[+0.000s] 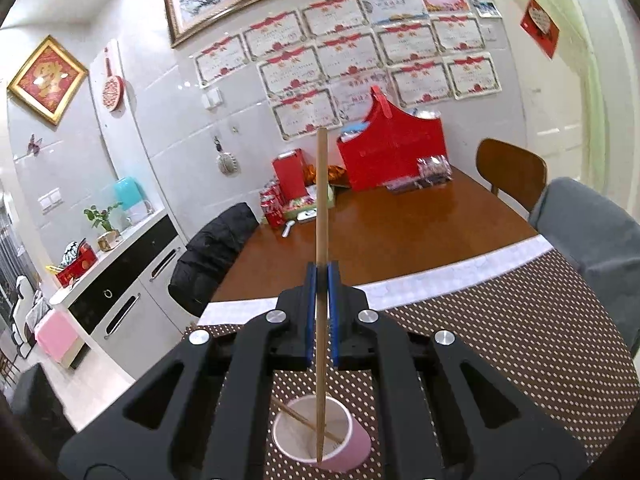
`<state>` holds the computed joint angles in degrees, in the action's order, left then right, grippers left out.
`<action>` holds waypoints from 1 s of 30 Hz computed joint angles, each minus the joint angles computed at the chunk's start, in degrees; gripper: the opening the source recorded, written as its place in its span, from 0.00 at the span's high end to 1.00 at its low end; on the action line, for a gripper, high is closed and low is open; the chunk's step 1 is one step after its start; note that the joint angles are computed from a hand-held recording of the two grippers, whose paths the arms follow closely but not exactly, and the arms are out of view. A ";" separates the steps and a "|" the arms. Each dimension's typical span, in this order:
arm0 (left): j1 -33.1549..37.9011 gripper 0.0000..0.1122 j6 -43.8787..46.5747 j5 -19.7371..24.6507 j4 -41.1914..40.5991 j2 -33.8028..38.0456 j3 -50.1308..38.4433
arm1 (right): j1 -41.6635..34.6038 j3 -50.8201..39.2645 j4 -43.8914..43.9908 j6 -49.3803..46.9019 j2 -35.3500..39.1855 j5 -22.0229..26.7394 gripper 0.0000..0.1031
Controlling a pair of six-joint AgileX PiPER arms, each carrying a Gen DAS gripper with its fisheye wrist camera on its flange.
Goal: Organize utensils
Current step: 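Open the left gripper to drop its chopstick into the cup while the right gripper releases its chopstick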
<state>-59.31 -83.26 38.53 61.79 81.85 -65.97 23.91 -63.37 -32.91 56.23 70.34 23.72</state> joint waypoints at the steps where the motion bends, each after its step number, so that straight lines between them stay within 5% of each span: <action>1: -0.25 0.57 -0.12 1.22 -0.12 -1.02 0.73 | 0.32 0.25 -1.10 1.00 0.24 -0.44 0.94; 18: 2.83 0.57 1.45 6.95 -3.65 -5.03 3.48 | 5.79 8.43 -34.24 33.18 1.41 -1.02 0.94; 30: 1.70 0.57 2.19 7.81 -4.92 -3.92 2.76 | 7.90 14.26 -27.96 29.69 -2.30 -0.12 0.94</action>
<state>-57.60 -81.08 46.34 56.86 77.93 -63.21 31.81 -49.11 -60.87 85.92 68.04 23.60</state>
